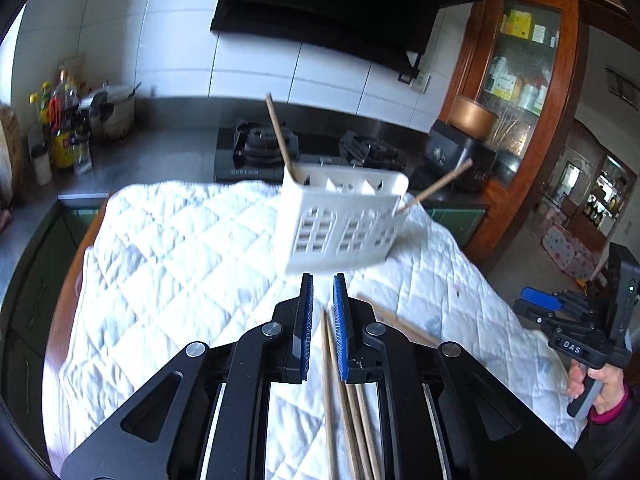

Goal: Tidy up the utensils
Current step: 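Move the left tool back to the chopstick pile while the right tool returns too, then close the left tool on another chopstick while the right tool grasps one too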

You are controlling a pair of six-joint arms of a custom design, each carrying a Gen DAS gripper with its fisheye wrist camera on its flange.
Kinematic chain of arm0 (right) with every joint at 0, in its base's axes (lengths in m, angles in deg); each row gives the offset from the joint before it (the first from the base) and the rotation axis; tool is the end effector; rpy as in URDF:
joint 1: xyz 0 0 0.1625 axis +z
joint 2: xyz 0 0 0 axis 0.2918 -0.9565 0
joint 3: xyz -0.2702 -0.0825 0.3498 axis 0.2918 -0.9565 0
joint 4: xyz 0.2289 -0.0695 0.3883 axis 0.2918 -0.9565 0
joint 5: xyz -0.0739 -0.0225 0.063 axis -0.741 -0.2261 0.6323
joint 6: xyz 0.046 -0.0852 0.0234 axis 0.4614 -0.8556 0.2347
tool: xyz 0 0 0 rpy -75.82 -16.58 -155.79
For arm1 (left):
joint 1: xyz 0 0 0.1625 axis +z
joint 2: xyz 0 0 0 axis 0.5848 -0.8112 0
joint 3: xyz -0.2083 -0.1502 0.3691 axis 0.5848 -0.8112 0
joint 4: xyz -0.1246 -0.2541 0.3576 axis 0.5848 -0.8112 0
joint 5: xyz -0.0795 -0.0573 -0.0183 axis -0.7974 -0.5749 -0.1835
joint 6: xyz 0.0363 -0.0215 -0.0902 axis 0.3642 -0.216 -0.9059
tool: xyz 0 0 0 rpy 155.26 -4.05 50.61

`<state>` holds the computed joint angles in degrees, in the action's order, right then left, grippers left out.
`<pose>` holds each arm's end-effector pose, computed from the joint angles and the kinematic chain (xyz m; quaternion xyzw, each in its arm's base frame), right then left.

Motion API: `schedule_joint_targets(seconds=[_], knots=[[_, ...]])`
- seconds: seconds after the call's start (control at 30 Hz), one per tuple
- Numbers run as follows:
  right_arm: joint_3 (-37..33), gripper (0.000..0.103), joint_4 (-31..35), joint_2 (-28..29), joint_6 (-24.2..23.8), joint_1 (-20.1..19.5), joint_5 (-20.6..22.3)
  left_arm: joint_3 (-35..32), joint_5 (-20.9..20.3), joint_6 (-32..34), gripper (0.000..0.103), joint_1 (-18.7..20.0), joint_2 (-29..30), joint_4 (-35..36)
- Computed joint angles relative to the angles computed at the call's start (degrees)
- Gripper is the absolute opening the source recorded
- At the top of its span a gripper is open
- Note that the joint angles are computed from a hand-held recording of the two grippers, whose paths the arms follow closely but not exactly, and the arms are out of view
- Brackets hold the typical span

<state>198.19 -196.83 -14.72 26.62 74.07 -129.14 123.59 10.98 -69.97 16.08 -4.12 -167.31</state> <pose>0.1057 -0.4915 0.1958 0.2304 -0.8541 0.3548 0.3024 -0.1896 -0.5472 0.1503 0.2388 0.8795 -0.3732 0.1737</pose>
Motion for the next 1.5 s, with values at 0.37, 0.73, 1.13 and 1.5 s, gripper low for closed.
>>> schedule_joint_targets(seconds=[0.37, 0.73, 1.13, 1.5], knots=[[1.4, 0.028, -0.7, 4.5, -0.4, -6.0, 0.3, 6.8, -0.3, -5.0, 0.011, 1.9, 0.9, -1.0], [-0.2, 0.021, 0.6, 6.8, -2.6, -6.9, -1.1, 9.7, -0.4, -6.9, 0.011, 2.8, 1.1, 1.2], [-0.7, 0.015, 0.0, 7.9, -5.9, -7.2, -1.6, 10.7, -3.5, -8.0, 0.011, 3.4, 1.9, 3.4], [-0.5, 0.013, -0.3, 8.0, -6.5, -7.2, -1.1, 8.9, -3.8, -8.7, 0.011, 4.1, 4.3, 4.9]])
